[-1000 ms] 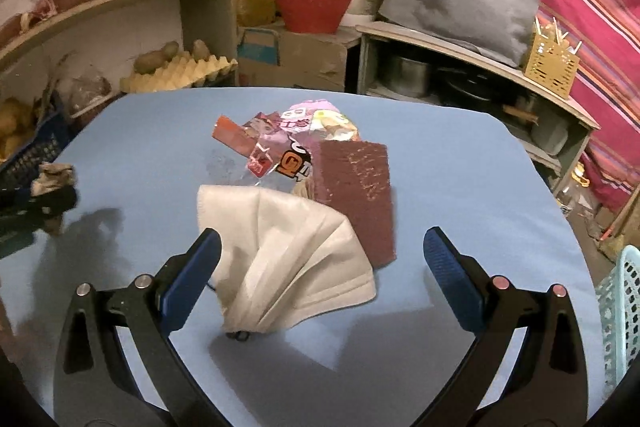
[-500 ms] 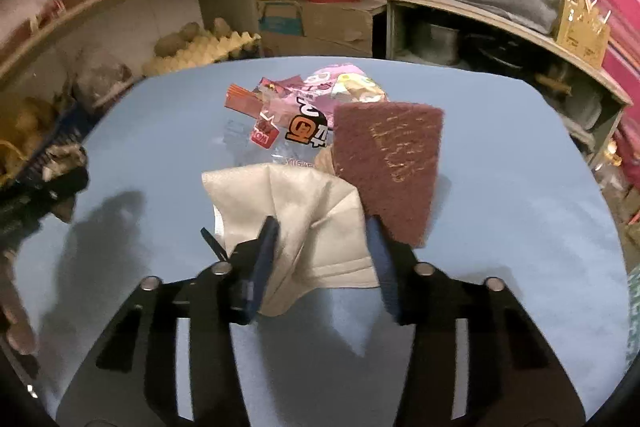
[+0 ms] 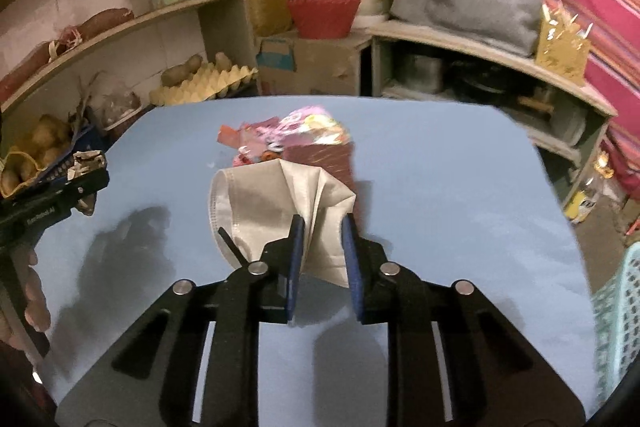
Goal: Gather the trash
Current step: 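Carry the brown paper and face mask over the basket with both tools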
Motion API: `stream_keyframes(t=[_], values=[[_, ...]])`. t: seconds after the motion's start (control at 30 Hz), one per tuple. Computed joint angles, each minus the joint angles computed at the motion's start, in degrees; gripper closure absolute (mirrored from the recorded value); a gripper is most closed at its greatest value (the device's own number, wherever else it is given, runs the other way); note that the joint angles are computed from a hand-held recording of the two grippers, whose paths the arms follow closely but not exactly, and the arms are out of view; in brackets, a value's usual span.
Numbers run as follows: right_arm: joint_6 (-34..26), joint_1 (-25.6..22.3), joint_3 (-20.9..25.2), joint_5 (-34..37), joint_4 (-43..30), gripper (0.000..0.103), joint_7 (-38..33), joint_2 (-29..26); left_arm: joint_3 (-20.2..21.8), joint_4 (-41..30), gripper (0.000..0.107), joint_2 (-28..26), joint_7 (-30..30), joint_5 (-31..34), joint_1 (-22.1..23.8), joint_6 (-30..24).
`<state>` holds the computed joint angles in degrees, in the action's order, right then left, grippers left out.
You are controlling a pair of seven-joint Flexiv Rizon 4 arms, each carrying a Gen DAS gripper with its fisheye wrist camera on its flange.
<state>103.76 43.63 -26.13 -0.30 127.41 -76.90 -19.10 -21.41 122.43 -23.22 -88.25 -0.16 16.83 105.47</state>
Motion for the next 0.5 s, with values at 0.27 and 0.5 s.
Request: stream_keyframes(t=[0.27,0.5], values=[[1.69,-0.35,-3.4,2.72,4.31,0.082,-4.06,4.55,7.25,0.61,0.056,1.29,-2.28,-2.25,-9.72,2.37],[3.05,-7.06,-0.19,4.78,7.0,0.082,-7.87,8.39,18.1,-1.31,0.056,1.07,-1.99,-7.62,-25.22,1.5]])
